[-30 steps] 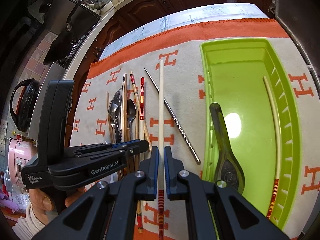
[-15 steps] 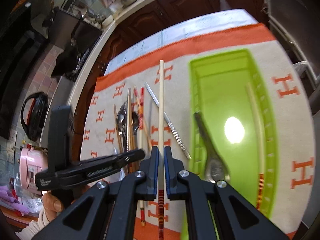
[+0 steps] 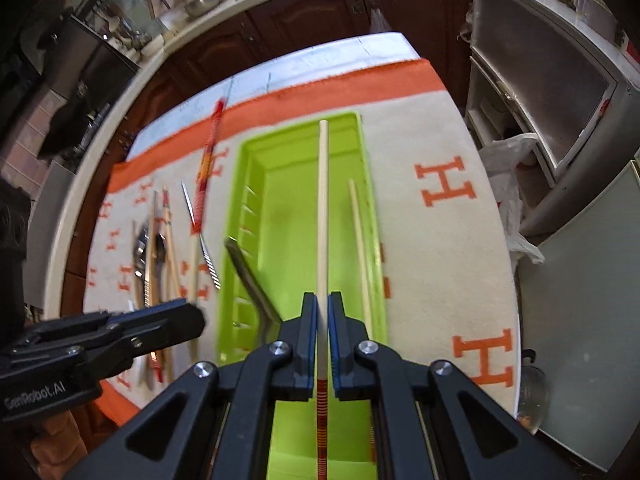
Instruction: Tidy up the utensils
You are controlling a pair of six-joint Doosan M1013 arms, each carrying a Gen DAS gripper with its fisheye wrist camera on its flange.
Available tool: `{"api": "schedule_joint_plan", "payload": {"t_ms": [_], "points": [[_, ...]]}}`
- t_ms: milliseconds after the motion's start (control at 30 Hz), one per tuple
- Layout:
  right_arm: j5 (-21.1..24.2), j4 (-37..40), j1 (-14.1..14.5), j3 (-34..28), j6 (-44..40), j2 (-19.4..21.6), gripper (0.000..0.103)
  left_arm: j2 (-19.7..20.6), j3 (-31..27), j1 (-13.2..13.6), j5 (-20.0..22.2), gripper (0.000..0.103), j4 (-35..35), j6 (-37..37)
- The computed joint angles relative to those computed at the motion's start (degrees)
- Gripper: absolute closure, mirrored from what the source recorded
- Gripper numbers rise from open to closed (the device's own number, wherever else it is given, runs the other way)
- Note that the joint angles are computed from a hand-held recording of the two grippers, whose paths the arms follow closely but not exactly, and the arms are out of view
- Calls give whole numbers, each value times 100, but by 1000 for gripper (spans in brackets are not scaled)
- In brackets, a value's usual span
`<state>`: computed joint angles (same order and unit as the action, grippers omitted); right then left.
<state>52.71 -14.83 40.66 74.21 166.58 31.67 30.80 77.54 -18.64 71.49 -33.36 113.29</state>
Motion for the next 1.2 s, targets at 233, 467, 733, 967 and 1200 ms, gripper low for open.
{"api": "schedule_joint_plan", "payload": {"t_ms": [233,467,733,967,1200], "points": [[120,32,-25,59,-85,-10,96,-44,193,-117,-235,99,291,185],[-237,35,-17,296,95,-168,96,-353,497,-141,-859,65,703,298],[-375,-58,68,318,276,-210,95,-817,900,-2,-1756,55,1082,404],[-370,-53,184,163,222,-142,94,-1165,1186,165,-2282,43,1267,553],[-308,-120,310,-28,118,-81,94,-1339,1275,307,-2342,43,1326,704]]}}
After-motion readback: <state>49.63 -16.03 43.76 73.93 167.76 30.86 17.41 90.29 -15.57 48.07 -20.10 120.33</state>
